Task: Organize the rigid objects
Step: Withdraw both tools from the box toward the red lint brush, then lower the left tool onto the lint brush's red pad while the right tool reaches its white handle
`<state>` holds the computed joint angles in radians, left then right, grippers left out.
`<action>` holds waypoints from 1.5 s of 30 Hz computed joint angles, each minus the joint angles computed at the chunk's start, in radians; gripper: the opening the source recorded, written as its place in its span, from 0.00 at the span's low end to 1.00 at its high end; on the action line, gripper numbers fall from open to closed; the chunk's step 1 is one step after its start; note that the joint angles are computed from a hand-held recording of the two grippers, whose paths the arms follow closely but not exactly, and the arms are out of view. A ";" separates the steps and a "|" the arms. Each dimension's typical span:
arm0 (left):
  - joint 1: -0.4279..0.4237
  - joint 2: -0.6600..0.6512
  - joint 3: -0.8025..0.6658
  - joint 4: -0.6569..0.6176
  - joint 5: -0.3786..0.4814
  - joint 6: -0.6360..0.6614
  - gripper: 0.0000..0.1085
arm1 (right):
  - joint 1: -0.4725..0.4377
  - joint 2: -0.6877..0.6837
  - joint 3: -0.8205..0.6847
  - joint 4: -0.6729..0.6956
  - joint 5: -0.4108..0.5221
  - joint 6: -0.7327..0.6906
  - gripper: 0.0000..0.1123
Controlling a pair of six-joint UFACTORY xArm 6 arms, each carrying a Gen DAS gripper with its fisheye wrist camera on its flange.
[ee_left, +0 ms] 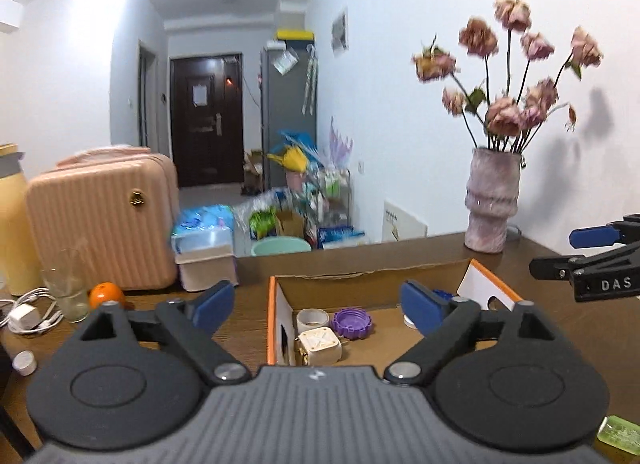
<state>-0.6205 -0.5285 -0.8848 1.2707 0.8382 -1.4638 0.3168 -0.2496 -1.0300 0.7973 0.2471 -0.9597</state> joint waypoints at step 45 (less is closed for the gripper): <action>-0.927 -0.278 0.380 -0.048 0.782 -0.476 0.95 | 0.069 -1.495 1.104 -0.283 0.364 0.381 0.78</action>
<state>-1.5475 -0.8064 -0.5049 1.2226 1.6199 -1.9395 0.3859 -1.7441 0.0740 0.5148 0.6108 -0.5791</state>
